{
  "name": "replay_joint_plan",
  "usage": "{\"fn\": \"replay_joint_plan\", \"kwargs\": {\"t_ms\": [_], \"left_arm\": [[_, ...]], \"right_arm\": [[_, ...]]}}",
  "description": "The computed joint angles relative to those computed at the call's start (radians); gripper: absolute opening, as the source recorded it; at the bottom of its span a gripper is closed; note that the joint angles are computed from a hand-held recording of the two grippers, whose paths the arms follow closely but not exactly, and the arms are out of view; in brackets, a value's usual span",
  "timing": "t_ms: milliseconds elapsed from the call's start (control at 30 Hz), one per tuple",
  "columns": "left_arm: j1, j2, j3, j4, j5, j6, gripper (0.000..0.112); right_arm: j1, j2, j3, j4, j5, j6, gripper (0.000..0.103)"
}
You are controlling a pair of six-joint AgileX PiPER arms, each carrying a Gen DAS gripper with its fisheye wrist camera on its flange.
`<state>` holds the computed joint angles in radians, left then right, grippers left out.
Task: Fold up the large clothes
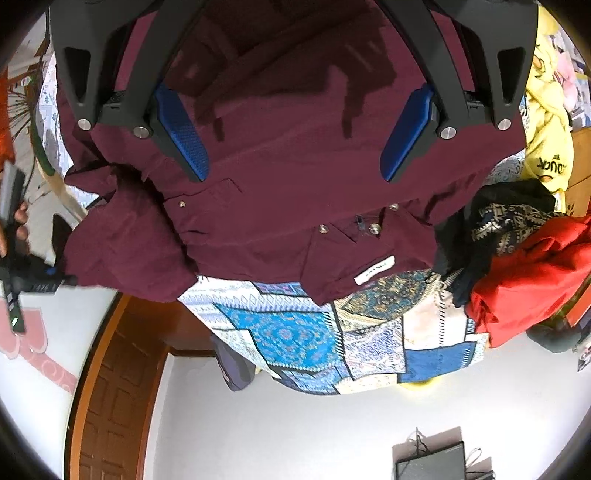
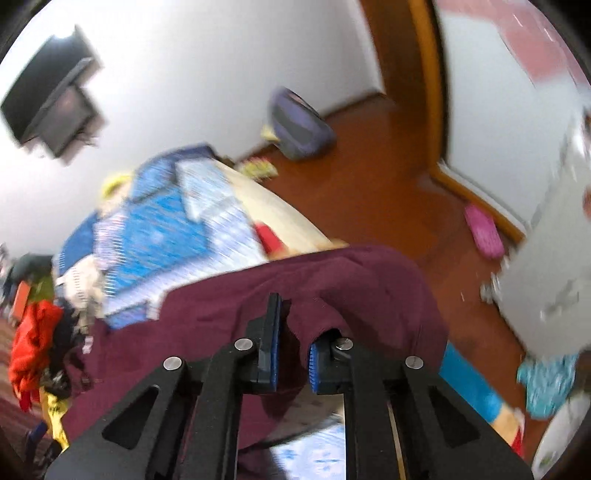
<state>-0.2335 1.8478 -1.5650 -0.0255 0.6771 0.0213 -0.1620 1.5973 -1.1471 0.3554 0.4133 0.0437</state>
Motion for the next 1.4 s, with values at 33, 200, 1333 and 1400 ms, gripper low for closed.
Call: {"fn": "replay_joint_plan", "kwargs": {"t_ms": [33, 200, 1333, 1400], "left_arm": [[0.009, -0.009, 0.005, -0.007, -0.004, 0.004, 0.094], [0.049, -0.050, 0.031, -0.034, -0.027, 0.023, 0.094], [0.598, -0.289, 0.387, -0.353, -0.063, 0.321, 0.094], [0.597, -0.287, 0.392, -0.348, -0.063, 0.314, 0.094]], "right_arm": [[0.016, -0.025, -0.016, 0.005, 0.010, -0.017, 0.010], [0.155, -0.105, -0.139, -0.018, 0.054, -0.047, 0.009], [0.900, 0.719, -0.985, -0.167, 0.715, -0.003, 0.020], [0.891, 0.678, -0.939, -0.145, 0.702, -0.015, 0.027]]}}
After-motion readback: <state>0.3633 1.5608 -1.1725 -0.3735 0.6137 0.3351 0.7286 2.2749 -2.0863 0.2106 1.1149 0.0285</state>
